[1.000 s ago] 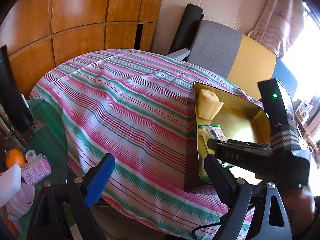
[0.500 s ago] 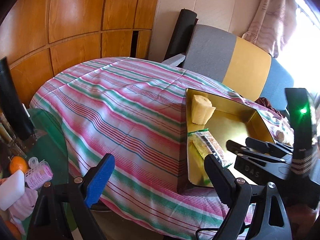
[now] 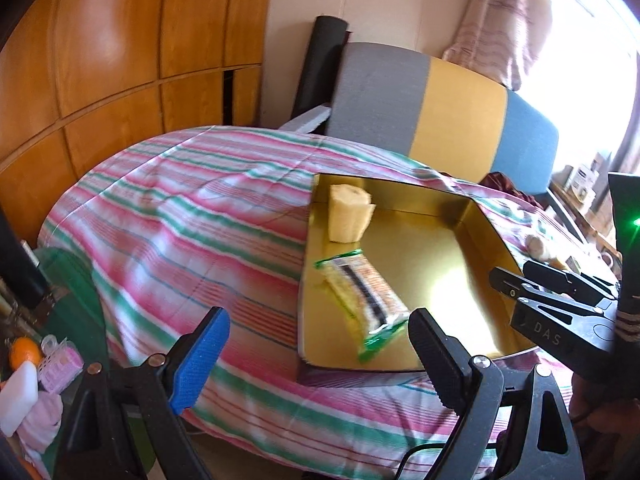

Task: Organize objects
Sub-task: 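Move both grippers back toward the items on the table, then grasp the purple snack packet with the left gripper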

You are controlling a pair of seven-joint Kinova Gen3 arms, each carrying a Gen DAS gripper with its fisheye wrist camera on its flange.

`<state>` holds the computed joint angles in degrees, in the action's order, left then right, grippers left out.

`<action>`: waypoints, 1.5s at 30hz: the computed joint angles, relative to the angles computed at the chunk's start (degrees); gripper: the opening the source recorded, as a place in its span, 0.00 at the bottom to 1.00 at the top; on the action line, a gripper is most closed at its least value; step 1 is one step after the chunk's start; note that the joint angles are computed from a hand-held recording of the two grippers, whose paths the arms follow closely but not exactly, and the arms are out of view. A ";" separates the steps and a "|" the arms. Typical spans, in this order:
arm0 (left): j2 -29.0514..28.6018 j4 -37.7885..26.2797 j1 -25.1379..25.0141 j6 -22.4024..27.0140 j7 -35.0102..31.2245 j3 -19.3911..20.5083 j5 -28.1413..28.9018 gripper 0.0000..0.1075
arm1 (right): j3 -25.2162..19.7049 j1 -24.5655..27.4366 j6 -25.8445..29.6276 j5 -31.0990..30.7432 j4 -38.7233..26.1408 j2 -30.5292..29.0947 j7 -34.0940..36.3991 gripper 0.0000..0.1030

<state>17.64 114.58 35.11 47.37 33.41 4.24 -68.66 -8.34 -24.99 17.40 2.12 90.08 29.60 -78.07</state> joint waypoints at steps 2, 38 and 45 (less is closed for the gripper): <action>0.65 -1.42 -0.03 -0.12 -1.75 0.21 -0.08 0.85 | 0.46 0.92 -0.32 -0.04 0.62 -0.45 0.09 0.46; 18.14 -35.30 1.38 -16.64 -54.76 -3.41 21.22 0.83 | 1.62 37.73 25.84 -16.93 -20.91 10.15 -7.14 0.65; 27.51 -49.50 -8.40 -11.75 -71.07 13.88 23.78 0.68 | 0.86 39.55 26.86 -22.64 -21.17 10.78 -3.58 0.65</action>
<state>45.14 65.09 26.71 35.62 -37.66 18.12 -44.88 -7.49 14.56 44.26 -20.51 68.91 40.38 -81.65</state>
